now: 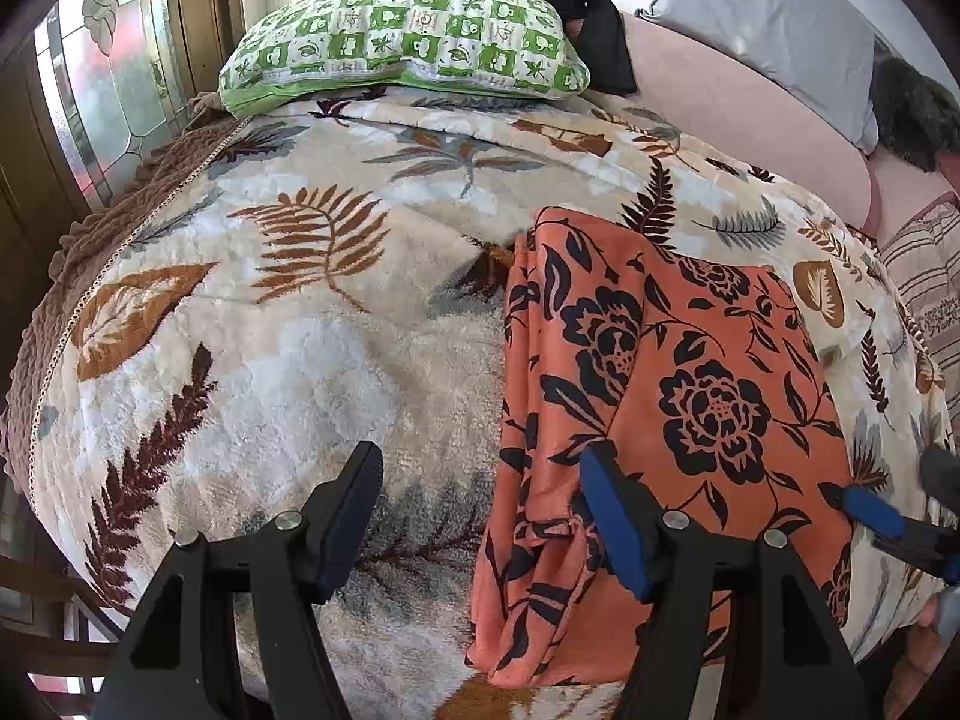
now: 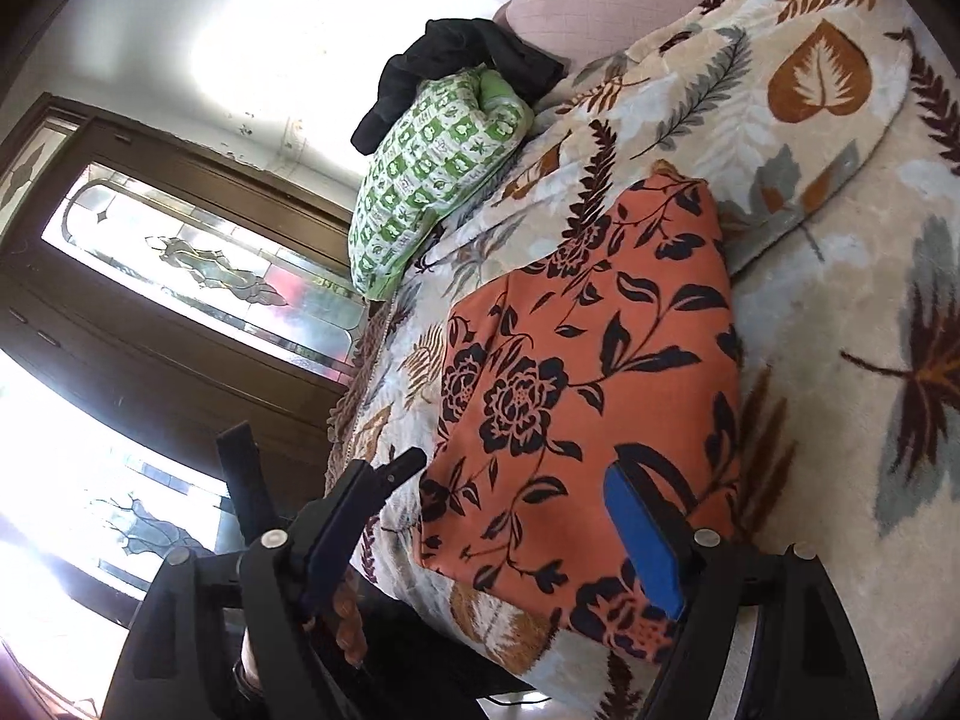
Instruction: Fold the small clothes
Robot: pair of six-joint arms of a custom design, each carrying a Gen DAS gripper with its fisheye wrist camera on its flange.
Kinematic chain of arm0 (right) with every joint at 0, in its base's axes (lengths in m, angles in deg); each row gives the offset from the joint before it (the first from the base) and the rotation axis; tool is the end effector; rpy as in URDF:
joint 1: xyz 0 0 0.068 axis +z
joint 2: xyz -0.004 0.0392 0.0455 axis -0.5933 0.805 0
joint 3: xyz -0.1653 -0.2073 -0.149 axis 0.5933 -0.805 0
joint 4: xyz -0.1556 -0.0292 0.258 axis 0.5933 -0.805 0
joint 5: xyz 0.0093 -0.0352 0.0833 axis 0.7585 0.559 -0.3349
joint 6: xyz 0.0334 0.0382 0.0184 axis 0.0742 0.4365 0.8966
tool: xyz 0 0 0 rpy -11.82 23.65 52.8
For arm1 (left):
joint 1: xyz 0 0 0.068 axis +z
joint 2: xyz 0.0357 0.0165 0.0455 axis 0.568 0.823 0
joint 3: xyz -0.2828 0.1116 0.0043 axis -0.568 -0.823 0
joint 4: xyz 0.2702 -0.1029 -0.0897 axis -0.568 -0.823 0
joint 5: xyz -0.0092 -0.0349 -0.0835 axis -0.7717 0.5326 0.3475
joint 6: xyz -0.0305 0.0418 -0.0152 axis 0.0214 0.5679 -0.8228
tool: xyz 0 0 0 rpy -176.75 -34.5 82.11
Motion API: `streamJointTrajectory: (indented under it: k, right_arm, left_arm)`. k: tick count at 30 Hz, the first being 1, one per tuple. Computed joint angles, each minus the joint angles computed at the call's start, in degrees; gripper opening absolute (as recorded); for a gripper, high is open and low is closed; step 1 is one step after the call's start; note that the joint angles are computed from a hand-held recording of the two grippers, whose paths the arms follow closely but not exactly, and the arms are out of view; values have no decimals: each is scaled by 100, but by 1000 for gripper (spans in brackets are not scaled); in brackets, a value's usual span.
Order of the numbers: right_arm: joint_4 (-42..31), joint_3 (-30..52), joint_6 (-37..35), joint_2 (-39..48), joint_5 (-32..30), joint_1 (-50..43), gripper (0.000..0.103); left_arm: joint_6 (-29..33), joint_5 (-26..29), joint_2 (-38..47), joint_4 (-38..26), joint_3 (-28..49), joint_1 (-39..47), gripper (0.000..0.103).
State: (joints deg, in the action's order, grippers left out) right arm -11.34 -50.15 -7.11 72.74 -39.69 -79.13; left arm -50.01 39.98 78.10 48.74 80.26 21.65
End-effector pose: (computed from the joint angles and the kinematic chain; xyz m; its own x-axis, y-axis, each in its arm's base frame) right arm 0.1211 -0.0708 0.2099 -0.6380 0.6994 -0.3222 0.1883 0.5474 0.8154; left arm 0.2933 -0.0747 0.2313 -0.7941 0.3056 -0.5253 0.4173 0.9026 -0.1057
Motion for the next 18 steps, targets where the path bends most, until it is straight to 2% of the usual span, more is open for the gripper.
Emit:
streamJointTrajectory:
  k: [2,4,7,8,10,12,13,14,18]
  right_arm:
    - [684,-152,468,662,358,348,88]
    - [546,-122,312,657,52,119,88]
    - [-510,226,-813,333,-291,-776,88]
    - [-934,363,-1403,468,-387,-1186,88]
    - [-1300,525,-2096,928,-313,-1797,88]
    - [-1218,545,-2264,1545,-207,-2073,88]
    - [-1071,512,-2246,1831,-230,-2090,88]
    - [-883,487,-2188,2053,-203,-2016,88]
    - [-74,357,-1628,2588,-232,-1501,88]
  left_arm:
    - [37,282,50,-105,89,110,69]
    - [88,651,81,-199,185,247,70]
    - [44,1000,148,-147,291,282,76]
    - [66,1117,198,-132,327,250,79]
    - [41,1216,391,-185,437,122,80]
    - [-12,1148,631,-200,507,-16,80]
    - [-113,855,680,-223,523,-120,80]
    - [-202,684,584,-136,452,-181,79]
    - [-356,595,-101,306,184,-458,80]
